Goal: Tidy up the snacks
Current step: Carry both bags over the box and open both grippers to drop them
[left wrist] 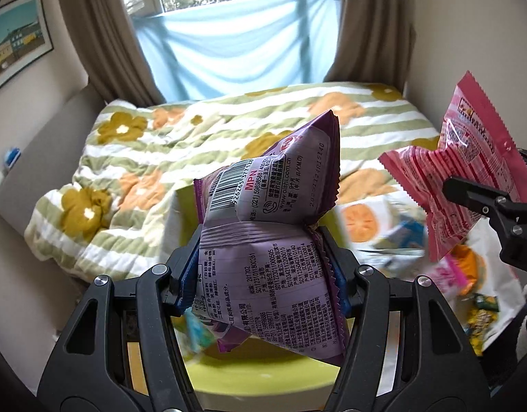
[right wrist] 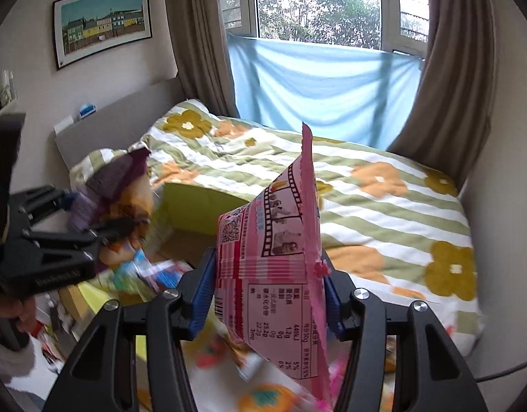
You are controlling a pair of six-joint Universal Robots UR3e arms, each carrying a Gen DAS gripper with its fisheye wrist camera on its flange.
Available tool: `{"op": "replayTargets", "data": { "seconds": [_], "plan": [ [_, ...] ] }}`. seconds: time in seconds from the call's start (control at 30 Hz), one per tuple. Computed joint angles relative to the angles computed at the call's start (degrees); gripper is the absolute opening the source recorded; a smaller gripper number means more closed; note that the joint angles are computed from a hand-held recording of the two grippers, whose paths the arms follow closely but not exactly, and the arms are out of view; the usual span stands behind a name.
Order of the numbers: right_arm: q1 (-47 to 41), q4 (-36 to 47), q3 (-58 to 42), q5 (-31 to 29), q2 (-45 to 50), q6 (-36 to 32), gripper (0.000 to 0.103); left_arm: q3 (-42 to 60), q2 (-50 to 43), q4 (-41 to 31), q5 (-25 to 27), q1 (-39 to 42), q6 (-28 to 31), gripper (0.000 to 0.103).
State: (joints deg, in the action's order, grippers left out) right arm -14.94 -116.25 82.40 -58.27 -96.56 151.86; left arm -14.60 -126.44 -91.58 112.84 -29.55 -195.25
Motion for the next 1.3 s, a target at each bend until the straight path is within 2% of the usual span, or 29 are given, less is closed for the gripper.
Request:
{"op": "replayTargets", "data": {
  "seconds": [0.07, 0.17, 0.33, 0.53, 0.6, 0.67, 0.73, 1.0, 1.13, 1.3],
  "plan": [
    [5.5, -2.6, -4.1, -3.4, 5.1, 5.4, 0.05, -10.1, 4.9, 5.6, -3.5, 4.3, 2.7, 0.058],
    [12.4, -3.9, -11.4, -7.7, 13.2, 11.9, 0.05, -18.3, 8.5, 10.4, -8.2, 10.1, 6.6, 0.058],
    [20.5, -2.5, -22.8, -14.6, 24.2, 19.6, 0.05, -20.5, 6.8, 11.3, -16.9, 18.1, 11.4, 0.058],
    [23.7, 1.0, -31.0, -18.8, 31.6, 23.7, 0.05, -18.8, 1.6, 9.2, -22.9, 22.4, 14.3, 0.059],
    [24.2, 2.8, -33.7, -19.6, 33.5, 24.2, 0.05, -16.7, -0.6, 7.3, -23.5, 22.7, 14.9, 0.066],
    [24.9, 4.4, -36.4, -20.3, 35.4, 24.7, 0.05, -14.5, -2.5, 5.8, -22.7, 22.3, 14.9, 0.085],
    [25.2, 6.0, -39.4, -20.7, 37.6, 24.4, 0.05, -17.5, -1.4, 7.9, -21.7, 22.0, 14.3, 0.095],
    [23.9, 9.2, -43.9, -17.2, 41.6, 22.1, 0.05, -30.8, 7.1, 11.5, -18.9, 21.8, 9.5, 0.095],
    [24.3, 10.2, -46.4, -17.1, 43.9, 21.5, 0.05, -32.2, 8.1, 11.4, -16.3, 20.9, 9.1, 0.095],
    [25.1, 12.6, -51.8, -17.6, 47.5, 21.2, 0.05, -30.6, 8.0, 9.7, -15.8, 20.5, 8.3, 0.095]
  ]
}}
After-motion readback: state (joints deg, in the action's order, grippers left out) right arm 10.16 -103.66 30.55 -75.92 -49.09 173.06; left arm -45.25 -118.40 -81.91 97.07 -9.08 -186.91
